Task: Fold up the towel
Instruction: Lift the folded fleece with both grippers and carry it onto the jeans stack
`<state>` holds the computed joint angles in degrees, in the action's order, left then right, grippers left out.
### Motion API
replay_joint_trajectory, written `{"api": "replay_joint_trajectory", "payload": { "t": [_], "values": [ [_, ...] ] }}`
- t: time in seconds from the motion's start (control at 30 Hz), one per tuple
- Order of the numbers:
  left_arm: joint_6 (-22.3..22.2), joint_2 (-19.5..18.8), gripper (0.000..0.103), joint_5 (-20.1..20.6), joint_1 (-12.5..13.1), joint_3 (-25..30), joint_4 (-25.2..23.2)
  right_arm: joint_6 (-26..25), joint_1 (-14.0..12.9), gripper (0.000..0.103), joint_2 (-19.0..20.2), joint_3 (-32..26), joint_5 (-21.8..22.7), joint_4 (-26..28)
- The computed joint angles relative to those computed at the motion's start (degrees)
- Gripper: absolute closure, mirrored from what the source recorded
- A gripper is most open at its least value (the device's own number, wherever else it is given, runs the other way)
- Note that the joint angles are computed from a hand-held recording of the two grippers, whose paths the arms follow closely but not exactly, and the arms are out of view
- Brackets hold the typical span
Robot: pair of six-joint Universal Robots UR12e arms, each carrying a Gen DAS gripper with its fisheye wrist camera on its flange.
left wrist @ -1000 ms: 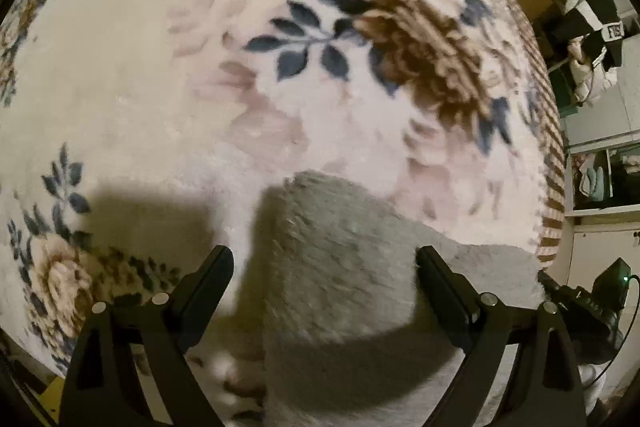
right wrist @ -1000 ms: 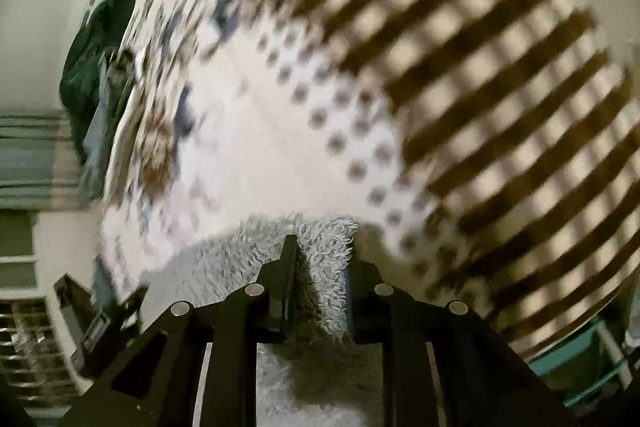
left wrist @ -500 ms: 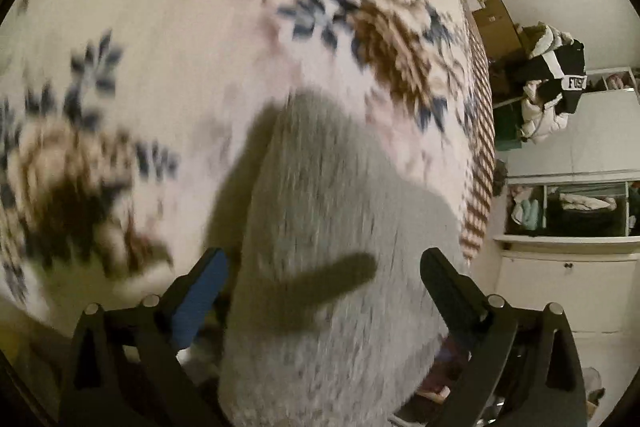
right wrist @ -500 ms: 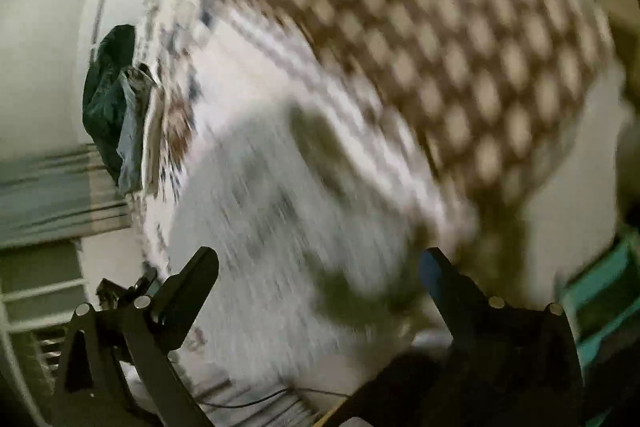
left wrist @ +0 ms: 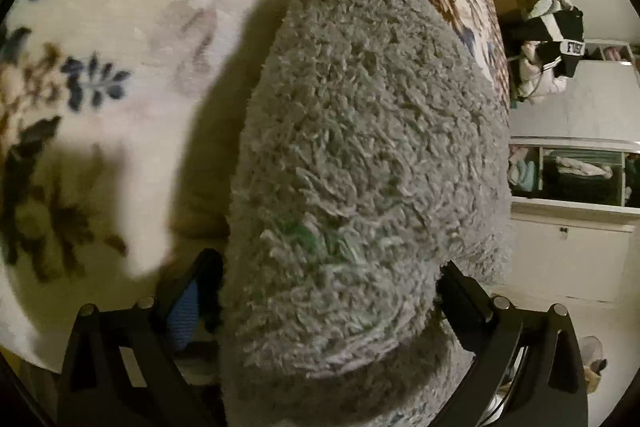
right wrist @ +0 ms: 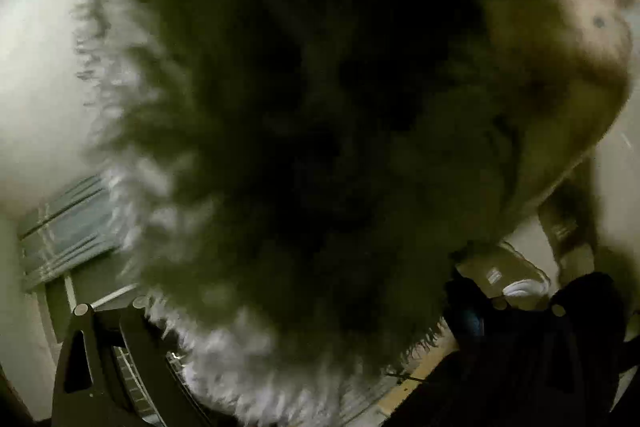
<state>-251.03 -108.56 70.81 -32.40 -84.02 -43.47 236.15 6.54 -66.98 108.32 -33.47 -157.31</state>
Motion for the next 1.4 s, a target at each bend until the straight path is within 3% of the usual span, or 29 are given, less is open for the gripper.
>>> {"api": "replay_joint_trajectory", "payload": {
  "t": [0.07, 0.13, 0.2, 0.27, 0.3, 0.33, 0.4, 0.7, 0.9, 1.0, 1.17, 1.4],
  "values": [
    [-0.79, 0.05, 0.000, -0.54, 0.13, -0.69, 1.87, 2.81, 0.11, 0.000, 0.05, 0.39, -0.32, -5.65],
    [-1.94, 0.11, 0.000, -0.86, 0.12, -1.23, 3.30, 3.48, 0.58, 0.000, 0.14, -0.06, -1.71, -7.21],
    [-3.62, 0.22, 0.001, -1.05, -0.07, -2.00, 5.25, 1.73, 0.87, 0.006, -0.15, -0.56, -3.56, -3.30],
    [-3.26, 0.37, 0.011, 0.52, -0.42, -1.69, 5.68, 1.44, 1.32, 0.009, -0.19, -1.19, -5.14, -2.24],
    [-2.33, 0.42, 0.024, 1.23, -0.69, -1.24, 5.32, 0.08, 1.49, 0.033, -0.54, -1.51, -5.91, -0.71],
    [-1.43, 0.64, 0.038, 2.03, -0.95, -0.93, 5.01, -1.76, 1.66, 0.046, -1.04, -1.84, -6.70, 0.95],
    [-1.06, 0.73, 0.048, 3.29, -1.21, -0.20, 5.05, -2.57, 1.91, 0.053, -2.12, -2.11, -8.28, 2.14],
    [0.56, 2.07, 0.054, 7.52, -1.94, 4.49, 2.50, -6.87, 2.03, 0.057, -5.68, -4.55, -9.11, 7.89],
    [1.18, 2.36, 0.054, 10.25, -0.46, 7.67, 2.67, -8.87, 2.32, 0.057, -6.07, -9.68, -8.52, 9.75],
    [2.39, 1.67, 0.054, 10.86, 1.35, 9.71, 3.56, -10.13, 3.29, 0.057, -4.32, -14.47, -9.38, 10.46],
    [6.84, -0.69, 0.054, 9.16, 6.53, 14.27, 4.12, -7.36, 6.36, 0.057, 2.91, -27.16, -12.79, 9.30],
    [14.99, -4.39, 0.054, 3.19, 16.21, 19.63, 3.57, -1.95, 10.74, 0.057, 18.92, -52.20, -17.93, 8.65]
  ]
}}
